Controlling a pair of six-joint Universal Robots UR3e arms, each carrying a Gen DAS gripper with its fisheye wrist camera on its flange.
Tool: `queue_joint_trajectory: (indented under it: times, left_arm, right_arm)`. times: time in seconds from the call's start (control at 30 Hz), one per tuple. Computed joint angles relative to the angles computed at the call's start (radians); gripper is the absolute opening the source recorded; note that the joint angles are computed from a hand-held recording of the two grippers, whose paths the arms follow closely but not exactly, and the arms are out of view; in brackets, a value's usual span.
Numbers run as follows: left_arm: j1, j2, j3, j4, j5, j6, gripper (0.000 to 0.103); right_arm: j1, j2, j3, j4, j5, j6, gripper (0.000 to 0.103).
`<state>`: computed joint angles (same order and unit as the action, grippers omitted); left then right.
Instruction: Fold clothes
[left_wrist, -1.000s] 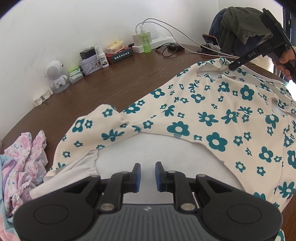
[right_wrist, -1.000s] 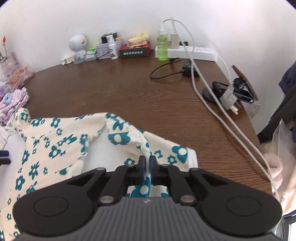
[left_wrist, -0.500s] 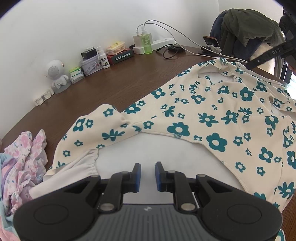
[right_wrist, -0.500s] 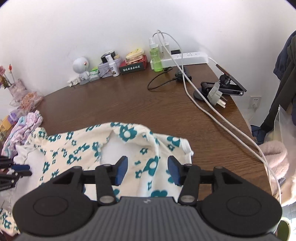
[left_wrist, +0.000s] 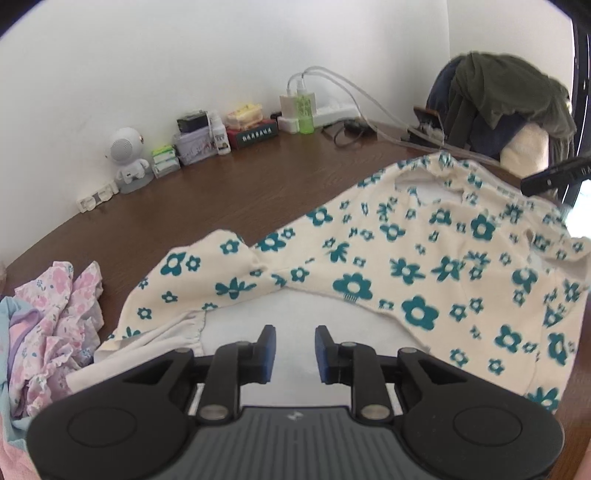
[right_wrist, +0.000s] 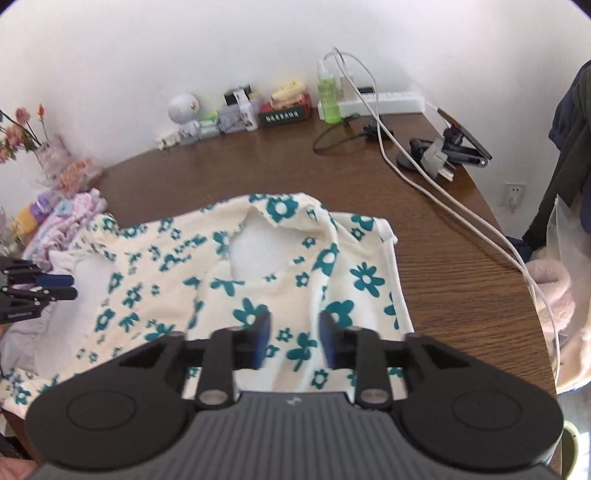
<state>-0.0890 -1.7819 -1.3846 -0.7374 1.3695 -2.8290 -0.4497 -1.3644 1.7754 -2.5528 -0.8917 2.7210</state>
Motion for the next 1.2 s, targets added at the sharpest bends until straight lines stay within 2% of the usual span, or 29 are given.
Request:
queue_joint_trajectory:
  times: [0.03, 0.07, 0.1, 0.13, 0.17, 0.2, 0.3, 0.37, 0.5, 0.53, 0.57, 0.63, 0.8, 0.9, 0.97, 1.03, 1.2]
  left_arm:
    - [0.015, 0.053, -0.042, 0.032, -0.032, -0.036, 0.045]
    - [0.023, 0.097, -0.080, 0.060, -0.047, -0.069, 0.069]
    - [0.031, 0.159, -0.140, 0.106, -0.067, -0.108, 0.092]
    - [0.039, 0.217, -0.196, 0.148, -0.084, -0.145, 0.099]
    - [0.042, 0.267, -0.250, 0.185, -0.099, -0.175, 0.103]
    - [0.035, 0.317, -0.295, 0.201, -0.098, -0.204, 0.103]
    - [-0.023, 0.434, -0.407, 0.241, -0.034, -0.282, 0.103]
    - [-0.086, 0.487, -0.484, 0.271, 0.039, -0.337, 0.103]
    - [-0.211, 0.541, -0.594, 0.297, 0.219, -0.466, 0.103]
    - [-0.219, 0.562, -0.625, 0.304, 0.236, -0.511, 0.103]
    - [-0.207, 0.588, -0.646, 0.293, 0.215, -0.527, 0.103]
    - [-0.185, 0.631, -0.663, 0.253, 0.177, -0.508, 0.103]
    - [-0.245, 0.636, -0.654, 0.225, 0.238, -0.484, 0.103]
    - [-0.285, 0.610, -0.627, 0.172, 0.286, -0.500, 0.103]
    - [-0.305, 0.594, -0.599, 0.114, 0.320, -0.503, 0.103]
    - [-0.325, 0.578, -0.568, 0.055, 0.349, -0.488, 0.103]
    - [-0.374, 0.525, -0.503, -0.041, 0.361, -0.383, 0.101]
  right_arm:
    - [-0.021, -0.053, 0.047, -0.002, 0.042, -0.025, 0.073]
    - [-0.044, -0.106, 0.092, 0.003, 0.086, -0.052, 0.082]
    - [-0.068, -0.161, 0.133, 0.015, 0.130, -0.081, 0.083]
    - [-0.082, -0.210, 0.168, 0.029, 0.151, -0.102, 0.089]
    - [-0.092, -0.253, 0.205, 0.030, 0.163, -0.107, 0.099]
    - [-0.102, -0.297, 0.240, 0.035, 0.175, -0.113, 0.103]
    - [-0.138, -0.438, 0.339, 0.073, 0.215, -0.136, 0.103]
    - [-0.161, -0.524, 0.425, 0.060, 0.231, -0.112, 0.103]
    - [-0.189, -0.668, 0.620, -0.065, 0.212, -0.023, 0.103]
    - [-0.207, -0.706, 0.669, -0.072, 0.224, -0.005, 0.103]
    - [-0.228, -0.741, 0.710, -0.064, 0.243, 0.006, 0.103]
    - [-0.252, -0.785, 0.748, -0.028, 0.258, 0.004, 0.103]
    - [-0.327, -0.937, 0.790, 0.141, 0.282, -0.071, 0.103]
    - [-0.396, -1.042, 0.791, 0.307, 0.314, -0.182, 0.103]
    - [-0.415, -1.061, 0.761, 0.388, 0.284, -0.348, 0.103]
    - [-0.395, -1.014, 0.736, 0.316, 0.195, -0.485, 0.103]
    - [-0.324, -0.772, 0.585, 0.278, 0.059, -0.875, 0.102]
